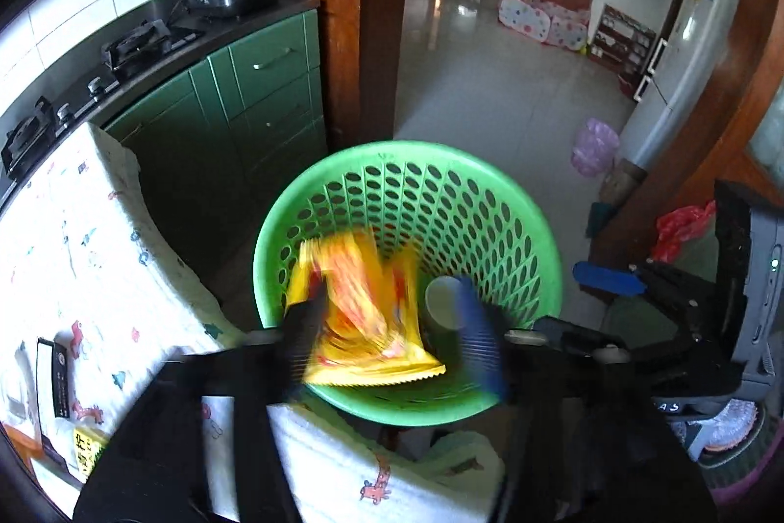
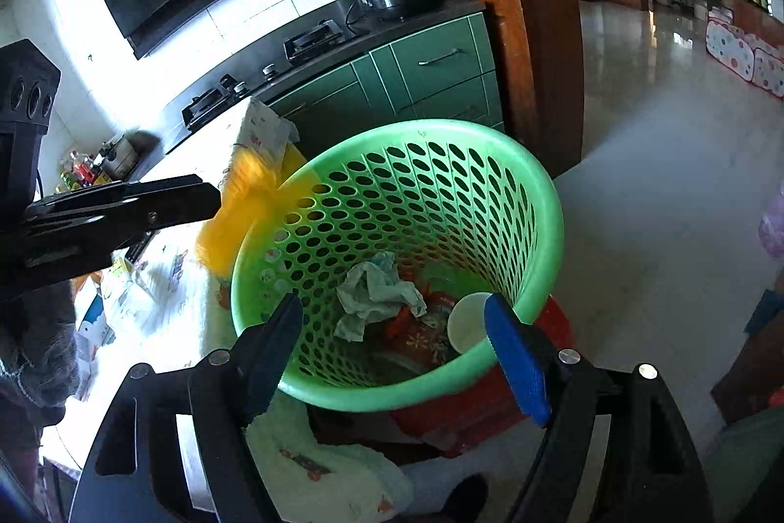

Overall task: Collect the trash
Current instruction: 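Drop the foil in the basket with right tool while left tool drops the snack bag there, then grasp the yellow-green juice bottle with right tool while left tool approaches a milk carton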

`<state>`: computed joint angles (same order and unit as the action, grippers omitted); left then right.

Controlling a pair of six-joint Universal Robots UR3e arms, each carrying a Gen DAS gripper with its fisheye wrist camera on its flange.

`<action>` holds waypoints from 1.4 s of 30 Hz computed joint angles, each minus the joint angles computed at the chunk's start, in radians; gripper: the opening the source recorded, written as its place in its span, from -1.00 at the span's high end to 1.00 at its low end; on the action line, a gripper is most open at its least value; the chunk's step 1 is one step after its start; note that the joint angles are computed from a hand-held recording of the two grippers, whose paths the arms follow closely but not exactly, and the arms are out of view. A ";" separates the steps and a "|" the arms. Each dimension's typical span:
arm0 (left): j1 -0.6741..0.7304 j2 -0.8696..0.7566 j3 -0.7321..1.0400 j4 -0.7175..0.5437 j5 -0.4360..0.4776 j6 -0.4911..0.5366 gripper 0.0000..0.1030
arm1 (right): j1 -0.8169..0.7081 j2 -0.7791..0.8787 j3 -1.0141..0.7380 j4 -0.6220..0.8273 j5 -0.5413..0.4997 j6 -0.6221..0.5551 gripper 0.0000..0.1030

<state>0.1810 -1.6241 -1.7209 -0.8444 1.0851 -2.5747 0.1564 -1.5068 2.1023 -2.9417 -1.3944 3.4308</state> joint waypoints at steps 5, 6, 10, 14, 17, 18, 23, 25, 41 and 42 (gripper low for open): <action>0.054 0.102 -0.053 -0.048 -0.031 0.024 -0.23 | 0.023 -0.018 0.007 -0.003 -0.003 0.009 -0.45; 0.075 0.134 -0.071 -0.061 -0.038 0.028 -0.23 | 0.034 -0.021 0.005 -0.004 -0.008 0.013 -0.48; 0.187 0.304 -0.167 -0.118 -0.050 0.059 -0.29 | 0.084 -0.022 -0.013 -0.005 -0.021 0.030 -0.53; 0.355 0.473 -0.246 -0.241 -0.068 0.134 -0.34 | 0.153 -0.004 -0.062 0.006 -0.049 0.044 -0.61; 0.555 0.623 -0.302 -0.394 -0.119 0.250 -0.37 | 0.204 0.026 -0.114 0.016 -0.051 0.052 -0.65; 0.620 0.659 -0.310 -0.441 -0.126 0.286 -0.37 | 0.216 0.036 -0.129 0.020 -0.047 0.051 -0.65; 0.998 0.817 -0.323 -0.726 -0.192 0.528 -0.37 | 0.305 0.134 -0.287 0.087 -0.068 0.033 -0.67; 1.125 0.840 -0.315 -0.807 -0.206 0.605 -0.38 | 0.333 0.171 -0.348 0.113 -0.069 0.024 -0.68; 1.373 0.594 -0.328 -0.579 -0.128 0.495 -0.48 | 0.470 0.586 -1.065 0.496 -0.021 -0.137 -0.69; 1.381 0.587 -0.329 -0.585 -0.124 0.497 -0.48 | 0.476 0.623 -1.132 0.533 -0.017 -0.149 -0.69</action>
<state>1.5619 -1.0368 -2.0494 -1.4290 0.9614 -2.0774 0.6323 -0.8838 0.9706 -2.4085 -1.4115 3.2821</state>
